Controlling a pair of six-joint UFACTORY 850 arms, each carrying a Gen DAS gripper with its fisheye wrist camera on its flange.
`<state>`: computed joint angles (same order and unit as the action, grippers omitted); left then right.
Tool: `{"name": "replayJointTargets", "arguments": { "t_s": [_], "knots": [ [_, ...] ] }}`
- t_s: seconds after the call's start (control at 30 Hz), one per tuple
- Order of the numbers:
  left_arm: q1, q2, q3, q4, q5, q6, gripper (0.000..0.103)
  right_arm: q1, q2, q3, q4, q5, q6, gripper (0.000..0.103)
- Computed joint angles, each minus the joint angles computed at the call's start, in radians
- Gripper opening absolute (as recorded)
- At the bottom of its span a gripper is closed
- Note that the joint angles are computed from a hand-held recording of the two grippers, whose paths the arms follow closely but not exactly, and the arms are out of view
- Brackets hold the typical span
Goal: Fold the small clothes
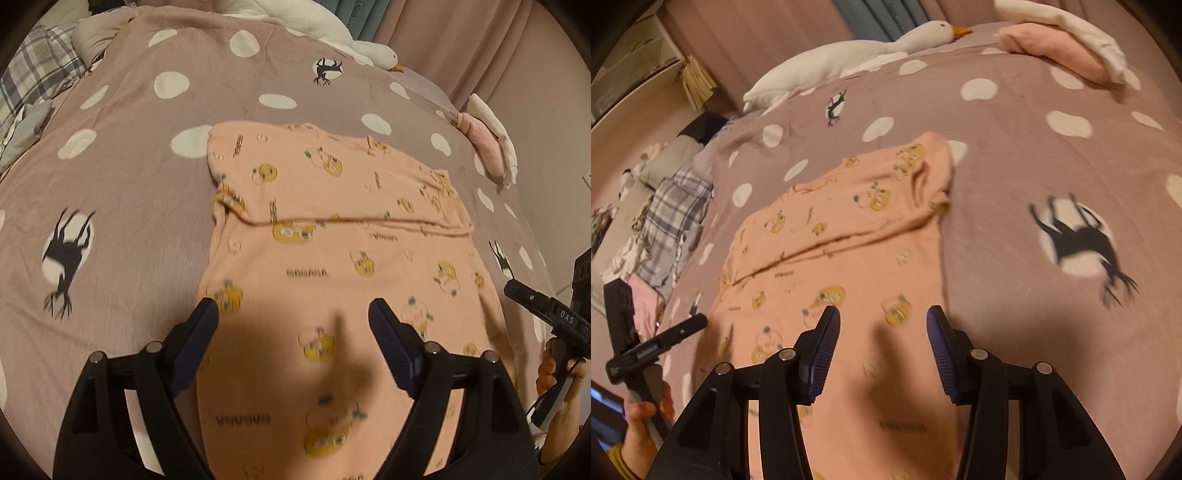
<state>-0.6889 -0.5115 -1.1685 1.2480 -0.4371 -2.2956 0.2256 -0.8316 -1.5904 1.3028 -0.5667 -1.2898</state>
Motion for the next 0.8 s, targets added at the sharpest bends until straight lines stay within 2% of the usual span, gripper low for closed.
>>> {"name": "replayJointTargets", "arguments": {
  "t_s": [0.37,0.47,0.53,0.67,0.8],
  "knots": [
    [-0.046,0.04,0.074,-0.019,-0.006,-0.064,0.084,-0.055,0.03,0.089,-0.03,-0.051,0.042,0.048],
    [-0.051,0.053,0.106,0.001,0.014,-0.12,0.083,-0.066,0.037,0.108,-0.028,-0.069,0.038,0.048],
    [-0.053,0.064,0.136,0.053,0.047,-0.206,0.083,-0.07,0.038,0.114,-0.034,-0.082,0.043,0.048],
    [-0.067,0.089,0.182,0.168,0.064,-0.36,0.083,-0.075,0.046,0.135,-0.038,-0.096,0.034,0.048],
    [-0.075,0.121,0.227,0.349,0.104,-0.556,0.085,-0.08,0.054,0.152,-0.043,-0.122,0.024,0.048]
  ]
}}
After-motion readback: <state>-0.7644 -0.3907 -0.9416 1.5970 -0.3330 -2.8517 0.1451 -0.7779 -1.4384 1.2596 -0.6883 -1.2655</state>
